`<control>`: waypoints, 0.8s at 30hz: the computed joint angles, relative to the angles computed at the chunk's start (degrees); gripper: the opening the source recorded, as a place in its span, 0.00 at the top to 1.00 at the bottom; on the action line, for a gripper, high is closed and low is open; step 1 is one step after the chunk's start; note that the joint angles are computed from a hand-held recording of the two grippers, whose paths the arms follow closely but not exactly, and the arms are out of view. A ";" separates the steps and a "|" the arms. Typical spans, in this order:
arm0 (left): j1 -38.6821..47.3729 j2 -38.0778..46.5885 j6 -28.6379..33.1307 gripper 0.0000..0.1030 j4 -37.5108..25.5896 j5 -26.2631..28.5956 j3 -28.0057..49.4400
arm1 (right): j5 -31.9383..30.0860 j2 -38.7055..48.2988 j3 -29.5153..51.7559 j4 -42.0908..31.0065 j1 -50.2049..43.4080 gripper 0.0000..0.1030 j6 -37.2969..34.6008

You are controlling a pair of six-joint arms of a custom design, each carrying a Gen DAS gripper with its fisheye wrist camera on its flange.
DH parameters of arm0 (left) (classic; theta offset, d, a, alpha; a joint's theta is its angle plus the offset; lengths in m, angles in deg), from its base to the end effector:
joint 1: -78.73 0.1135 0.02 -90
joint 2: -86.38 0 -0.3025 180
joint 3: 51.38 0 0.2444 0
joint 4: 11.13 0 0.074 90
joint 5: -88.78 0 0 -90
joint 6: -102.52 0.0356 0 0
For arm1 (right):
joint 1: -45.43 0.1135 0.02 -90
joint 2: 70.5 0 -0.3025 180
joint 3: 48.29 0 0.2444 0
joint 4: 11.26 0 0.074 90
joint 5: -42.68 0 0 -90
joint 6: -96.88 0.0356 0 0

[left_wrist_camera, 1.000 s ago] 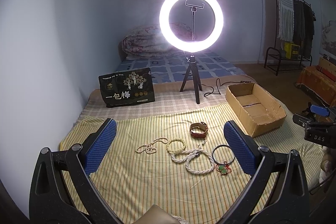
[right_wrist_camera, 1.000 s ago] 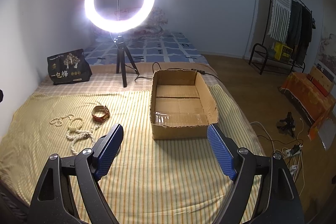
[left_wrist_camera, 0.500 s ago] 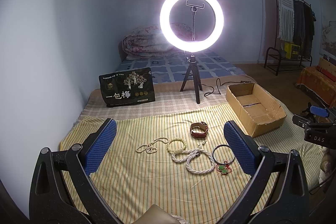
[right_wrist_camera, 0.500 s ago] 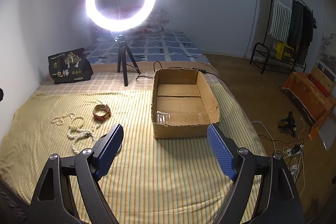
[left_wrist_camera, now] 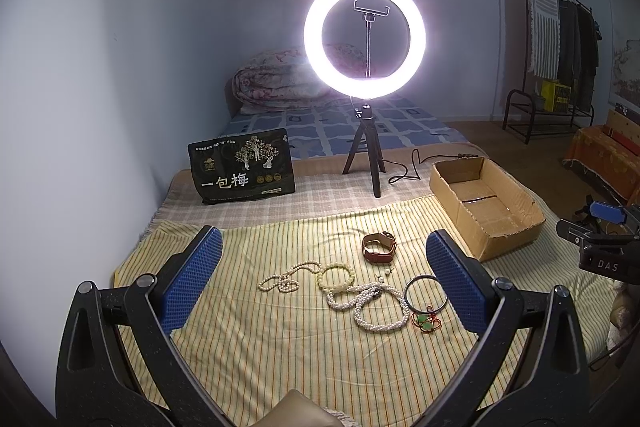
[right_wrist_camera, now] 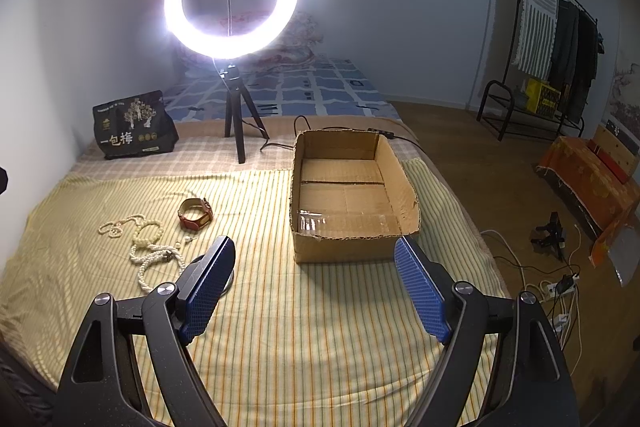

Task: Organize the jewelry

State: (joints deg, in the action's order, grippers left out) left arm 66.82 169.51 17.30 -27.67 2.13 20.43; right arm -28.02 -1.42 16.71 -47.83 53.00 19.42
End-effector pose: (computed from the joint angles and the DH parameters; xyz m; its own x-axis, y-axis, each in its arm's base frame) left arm 0.3130 -0.0681 0.3147 -0.4343 0.1766 -0.8833 0.2938 0.9547 0.0465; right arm 0.2369 0.0196 0.3086 -0.6034 0.1265 -0.7874 0.2615 0.9641 -0.0454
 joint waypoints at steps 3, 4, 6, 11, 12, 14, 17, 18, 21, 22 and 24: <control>-0.01 -0.05 0.02 0.00 -0.01 -0.04 -0.02 | -0.10 -0.08 -0.11 0.03 0.00 0.21 0.01; -0.01 0.01 0.07 0.00 -0.07 -0.02 0.03 | -0.05 -0.15 -0.23 0.04 0.11 0.21 0.04; 0.07 -0.05 0.03 0.00 -0.24 0.07 0.08 | 0.00 -0.08 -0.28 0.09 0.19 0.21 0.05; 0.07 0.00 -0.02 0.00 -0.33 0.05 0.13 | -0.33 0.09 -0.32 0.07 0.17 0.21 -0.03; 0.08 0.01 0.00 0.00 -0.41 0.02 0.16 | -0.28 0.14 -0.37 0.11 0.29 0.21 -0.03; 0.20 0.20 -0.08 0.00 -0.59 0.15 0.22 | -0.41 0.26 -0.15 -0.08 0.20 0.21 -0.31; 0.68 0.84 -0.15 0.00 -1.24 0.69 0.64 | -0.29 0.60 -0.05 0.03 0.53 0.21 -0.55; 0.95 1.23 -0.16 0.00 -1.77 1.16 1.03 | -0.27 0.68 -0.10 0.15 0.70 0.21 -0.60; 2.35 3.10 -0.40 0.00 -5.18 3.54 3.32 | -0.11 0.90 -0.17 0.26 1.14 0.21 -0.98; 2.77 3.60 -0.39 0.00 -5.92 3.97 3.85 | -0.38 1.06 -0.16 0.24 1.22 0.21 -1.30; 3.53 4.92 -0.25 0.00 -8.22 4.46 5.43 | -1.06 1.45 0.13 -0.21 1.20 0.21 -1.80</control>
State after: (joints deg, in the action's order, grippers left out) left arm 70.35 174.43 17.04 -35.89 6.59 25.86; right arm -29.08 0.03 16.83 -48.04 54.20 17.62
